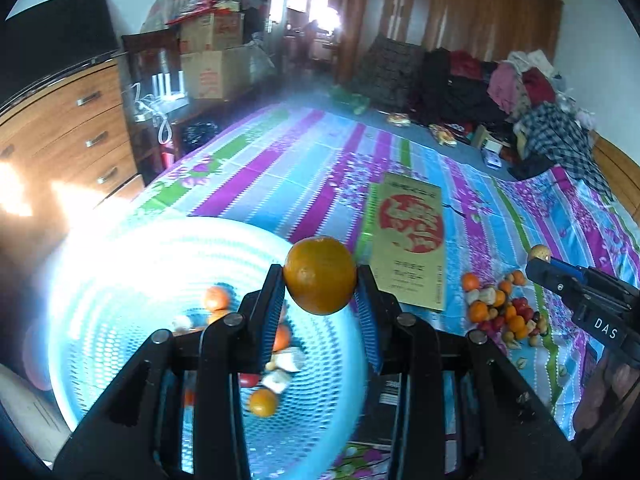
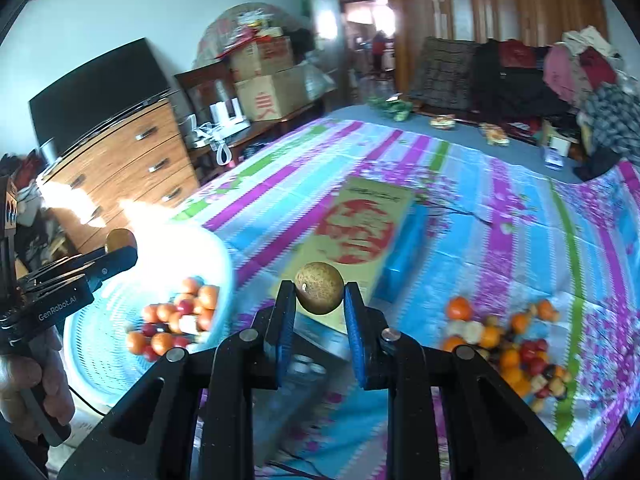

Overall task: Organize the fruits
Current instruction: 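Carry the orange and brown fruit over the blue colander, then lower both held fruits into the blue colander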

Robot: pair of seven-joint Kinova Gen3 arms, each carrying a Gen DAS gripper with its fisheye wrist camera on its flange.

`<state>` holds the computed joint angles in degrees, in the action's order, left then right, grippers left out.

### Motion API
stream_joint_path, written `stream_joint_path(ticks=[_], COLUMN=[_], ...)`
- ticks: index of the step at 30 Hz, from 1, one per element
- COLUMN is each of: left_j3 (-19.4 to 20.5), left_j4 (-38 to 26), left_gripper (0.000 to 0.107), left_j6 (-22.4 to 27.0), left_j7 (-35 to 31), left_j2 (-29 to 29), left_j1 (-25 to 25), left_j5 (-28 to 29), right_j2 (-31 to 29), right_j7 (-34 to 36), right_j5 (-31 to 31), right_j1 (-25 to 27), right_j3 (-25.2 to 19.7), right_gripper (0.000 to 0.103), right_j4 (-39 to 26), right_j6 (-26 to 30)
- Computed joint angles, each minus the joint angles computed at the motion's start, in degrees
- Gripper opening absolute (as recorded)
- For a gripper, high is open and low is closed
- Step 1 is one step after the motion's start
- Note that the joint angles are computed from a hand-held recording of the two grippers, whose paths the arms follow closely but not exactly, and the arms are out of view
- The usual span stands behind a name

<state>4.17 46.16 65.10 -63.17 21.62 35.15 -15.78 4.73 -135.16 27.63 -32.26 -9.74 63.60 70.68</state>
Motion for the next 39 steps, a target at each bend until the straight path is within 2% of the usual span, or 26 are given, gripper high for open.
stream_joint_path(ticks=[8,13,17,23,32,39], left_j3=[-1.2,-0.7,-0.4,-0.4,-0.3,-0.4], left_j4=[4.7,4.8,5.3,7.2,8.2,8.0], left_gripper=[0.037,0.037,0.037,0.037,0.037,0.037], left_j6=[0.6,3.4,4.9,4.9,4.2,4.4], left_j7=[2.3,1.1,-0.2,-1.8,-3.2,-3.1], left_j2=[-3.1,-2.2,-1.2,-1.2,-1.9,-1.8], left_j1=[-6.0,-8.9,-10.0,-11.7,-13.5,-13.5], left_j5=[0.5,1.7,2.8,4.4,5.9,5.8], right_j2=[11.2,18.2,22.7,25.7,28.7,28.8], right_j7=[7.7,12.3,14.4,15.5,16.5,16.7], right_j5=[-6.4,-12.5,-16.4,-19.2,-20.2,-20.5], right_j1=[-3.3,-4.4,-5.2,-5.8,-6.5,-6.6], right_j3=[1.7,3.2,4.9,7.3,8.7,9.0], right_gripper=[0.028,0.028,0.028,0.028,0.028,0.028], right_j4=[-15.6,-25.3,-30.5,-33.6,-39.0,-39.3], right_j6=[2.4,5.6,8.4,10.8,14.0,14.0])
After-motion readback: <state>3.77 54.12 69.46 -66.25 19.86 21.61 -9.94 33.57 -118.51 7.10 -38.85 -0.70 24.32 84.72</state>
